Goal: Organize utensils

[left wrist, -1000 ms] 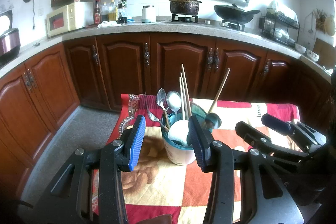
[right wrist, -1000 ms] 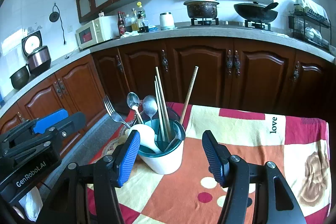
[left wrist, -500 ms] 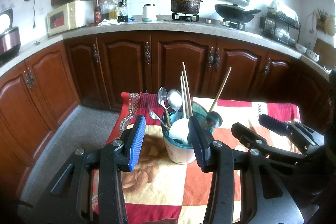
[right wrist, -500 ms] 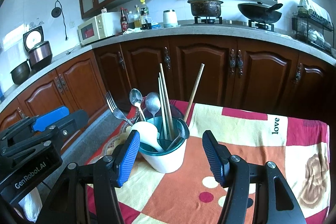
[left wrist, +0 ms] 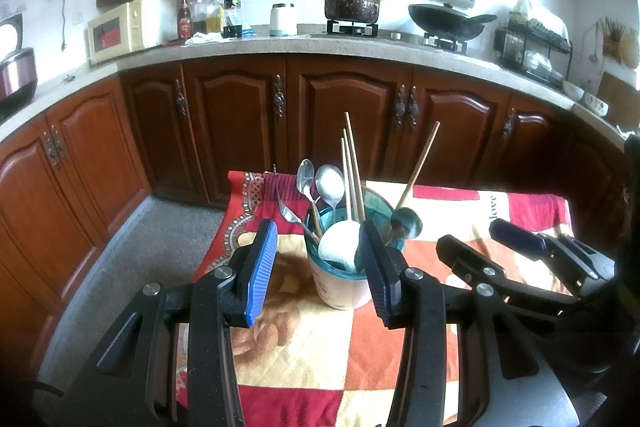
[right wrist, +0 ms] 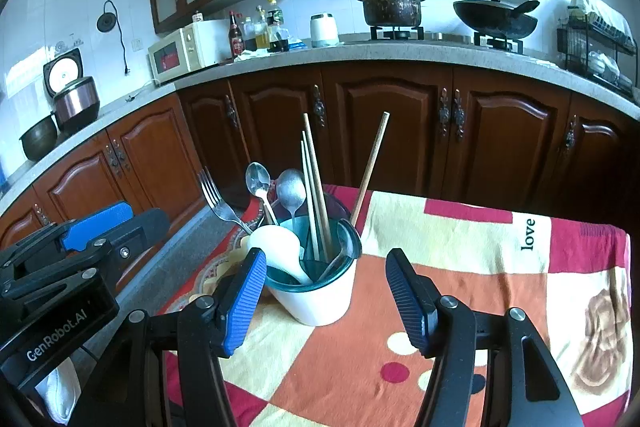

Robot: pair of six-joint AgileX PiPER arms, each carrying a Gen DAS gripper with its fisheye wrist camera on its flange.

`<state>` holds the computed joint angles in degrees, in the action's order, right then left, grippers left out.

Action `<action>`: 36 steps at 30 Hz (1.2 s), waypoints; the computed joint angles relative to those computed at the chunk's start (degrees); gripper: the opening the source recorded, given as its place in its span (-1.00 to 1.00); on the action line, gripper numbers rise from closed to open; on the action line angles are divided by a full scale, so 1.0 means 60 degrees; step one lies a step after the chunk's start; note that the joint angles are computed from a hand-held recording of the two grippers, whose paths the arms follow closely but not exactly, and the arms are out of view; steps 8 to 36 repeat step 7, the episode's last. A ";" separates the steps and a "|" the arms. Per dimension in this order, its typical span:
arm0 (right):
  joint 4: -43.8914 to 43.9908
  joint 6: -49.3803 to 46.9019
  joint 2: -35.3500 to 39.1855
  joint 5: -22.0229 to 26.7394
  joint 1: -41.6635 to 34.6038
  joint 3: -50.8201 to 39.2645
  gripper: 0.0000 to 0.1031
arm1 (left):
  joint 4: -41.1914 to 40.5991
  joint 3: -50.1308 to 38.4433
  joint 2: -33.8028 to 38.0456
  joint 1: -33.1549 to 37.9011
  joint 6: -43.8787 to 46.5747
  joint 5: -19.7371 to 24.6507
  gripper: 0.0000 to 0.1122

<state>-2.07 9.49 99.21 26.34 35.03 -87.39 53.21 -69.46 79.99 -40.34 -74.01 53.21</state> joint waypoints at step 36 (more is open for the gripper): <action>0.0327 -0.0201 0.0019 -0.0109 -0.0207 0.0221 0.17 | -0.0077 -0.0091 0.0282 0.0020 0.0121 -0.0230 -0.25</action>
